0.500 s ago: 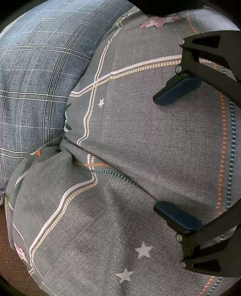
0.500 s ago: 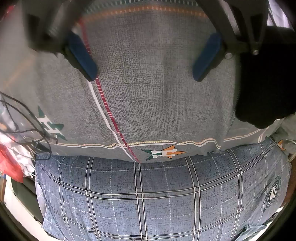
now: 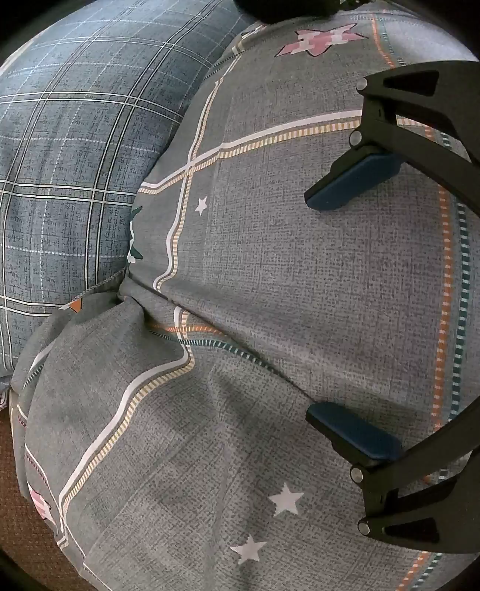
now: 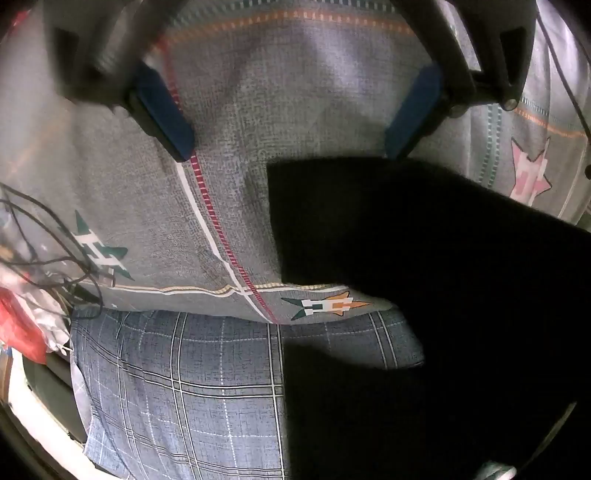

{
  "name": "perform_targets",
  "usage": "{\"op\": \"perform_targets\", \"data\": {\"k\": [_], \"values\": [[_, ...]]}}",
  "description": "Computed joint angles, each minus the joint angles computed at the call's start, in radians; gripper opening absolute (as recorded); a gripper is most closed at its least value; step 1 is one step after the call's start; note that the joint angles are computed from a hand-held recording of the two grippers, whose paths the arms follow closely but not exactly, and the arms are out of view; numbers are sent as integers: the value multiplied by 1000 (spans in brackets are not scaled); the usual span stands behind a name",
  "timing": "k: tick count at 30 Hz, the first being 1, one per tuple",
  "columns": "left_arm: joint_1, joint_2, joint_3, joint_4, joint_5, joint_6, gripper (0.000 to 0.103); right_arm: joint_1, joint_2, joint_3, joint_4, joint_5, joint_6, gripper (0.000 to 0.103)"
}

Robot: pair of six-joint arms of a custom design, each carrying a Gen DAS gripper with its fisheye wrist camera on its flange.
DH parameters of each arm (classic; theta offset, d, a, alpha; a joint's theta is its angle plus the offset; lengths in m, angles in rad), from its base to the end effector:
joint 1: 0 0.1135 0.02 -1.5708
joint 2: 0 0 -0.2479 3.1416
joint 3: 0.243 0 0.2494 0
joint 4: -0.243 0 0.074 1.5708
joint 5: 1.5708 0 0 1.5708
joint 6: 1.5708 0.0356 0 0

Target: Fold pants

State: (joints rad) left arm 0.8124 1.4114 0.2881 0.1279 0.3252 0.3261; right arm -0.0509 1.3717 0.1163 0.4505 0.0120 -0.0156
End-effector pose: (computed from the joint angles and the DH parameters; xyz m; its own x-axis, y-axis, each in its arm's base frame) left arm 0.1445 0.1360 0.0756 -0.7287 -0.3277 -0.6014 -0.3535 0.9320 -0.0796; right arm 0.1788 -0.0095 0.0660 -0.7207 0.0211 -0.6930 0.0480 0.9987 -0.0195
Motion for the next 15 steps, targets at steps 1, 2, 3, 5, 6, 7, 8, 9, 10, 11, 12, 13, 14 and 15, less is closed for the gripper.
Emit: {"op": "perform_targets", "data": {"k": [1,2,3,5,6,7,8,9,10,11,12,13,14,15], "values": [[0,0,0,0,0,0,103,0,-4,0,-3,-1,0,103],[0,0,0,0,0,0,103,-2,-7,-1,-5,-2,-1,103],[0,0,0,0,0,0,103,-2,-8,-3,-3,-1,-1,103],[-1,-3,0,-2,-2,0,103,0,-8,-5,0,1,0,103],[0,-5,-1,-3,-1,1,103,0,-8,-6,2,0,-1,103],[1,-6,0,-7,0,2,103,9,-11,-9,1,8,5,103],[2,-7,-1,-6,0,2,103,8,-8,-10,6,7,4,103],[2,-7,-1,-6,0,2,103,8,-5,-11,11,8,5,103],[2,-6,-1,-5,1,2,103,4,-11,-5,-3,3,3,103],[4,-7,-1,-6,2,3,103,4,-11,-5,-3,3,3,103],[3,-9,-3,-5,1,3,103,7,-13,-5,-5,6,5,103],[3,-2,-9,7,1,3,103,6,-13,-4,-7,5,3,103],[-1,2,-12,15,-1,-1,103,4,-14,-3,-9,4,3,103],[-1,2,-12,15,-1,-1,103,5,-15,-3,-10,4,3,103]]}}
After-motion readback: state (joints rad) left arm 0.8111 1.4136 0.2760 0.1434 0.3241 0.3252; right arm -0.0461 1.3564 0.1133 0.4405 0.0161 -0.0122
